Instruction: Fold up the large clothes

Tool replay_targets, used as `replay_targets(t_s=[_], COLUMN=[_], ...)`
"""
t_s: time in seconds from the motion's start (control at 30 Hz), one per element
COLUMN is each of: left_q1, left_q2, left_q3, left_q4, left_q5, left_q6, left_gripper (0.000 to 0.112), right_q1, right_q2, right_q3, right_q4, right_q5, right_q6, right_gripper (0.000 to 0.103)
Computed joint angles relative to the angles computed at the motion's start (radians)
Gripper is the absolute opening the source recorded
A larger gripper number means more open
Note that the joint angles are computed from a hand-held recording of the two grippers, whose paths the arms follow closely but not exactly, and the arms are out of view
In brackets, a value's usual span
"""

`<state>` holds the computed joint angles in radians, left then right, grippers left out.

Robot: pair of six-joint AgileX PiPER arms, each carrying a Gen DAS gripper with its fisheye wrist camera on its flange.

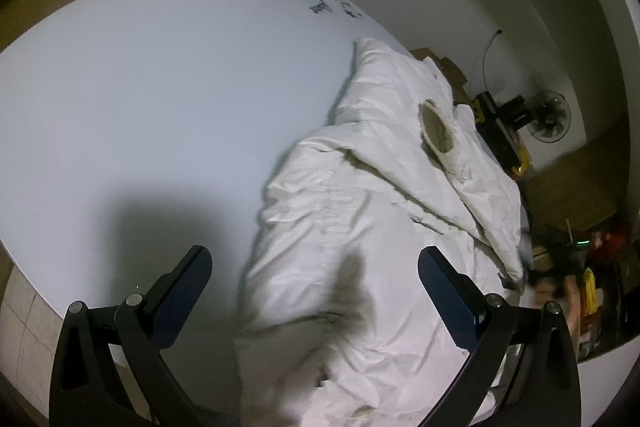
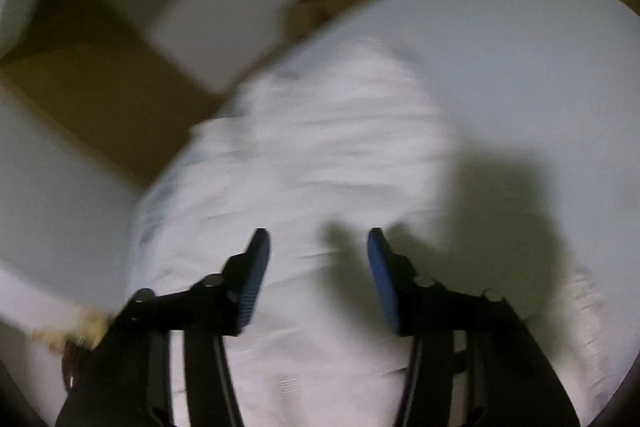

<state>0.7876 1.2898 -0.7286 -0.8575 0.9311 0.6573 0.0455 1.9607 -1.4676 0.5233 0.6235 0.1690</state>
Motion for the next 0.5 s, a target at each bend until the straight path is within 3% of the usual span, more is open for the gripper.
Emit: replay_targets(t_s=[0.07, 0.13, 0.2, 0.23, 0.3, 0.5], left_q1=[-0.034, -0.079, -0.097, -0.071, 0.005, 0.214], left_q2=[-0.023, -0.056, -0.073, -0.073, -0.053, 0.014], left_q3=[-0.001, -0.002, -0.011, -0.015, -0.025, 0.002], left_q4=[0.013, 0.057, 0.102, 0.090, 0.073, 0.110], left_q5=[-0.005, -0.022, -0.010, 0.026, 0.116, 0.285], left_q6=[-0.027, -0.061, -0.079, -0.051, 0.005, 0.153], left_gripper=[0.103, 0.103, 0.103, 0.103, 0.103, 0.103], right_q1=[-0.023, -0.048, -0.099, -0.124, -0.178, -0.361], right_q2=[0.094, 0.046, -0.047, -0.097, -0.238, -0.547], right_q3=[-0.065, -0.030, 0.056, 0.113, 0.239, 0.522], right_q4=[0.037, 0.114, 0.312, 0.411, 0.493, 0.482], right_q5=[0.042, 0.090, 0.122, 0.137, 0.164, 0.303], right_q6=[-0.104, -0.205, -0.384, -0.484, -0.627, -0.843], right_gripper=[0.057, 0.057, 0.061, 0.064, 0.081, 0.082])
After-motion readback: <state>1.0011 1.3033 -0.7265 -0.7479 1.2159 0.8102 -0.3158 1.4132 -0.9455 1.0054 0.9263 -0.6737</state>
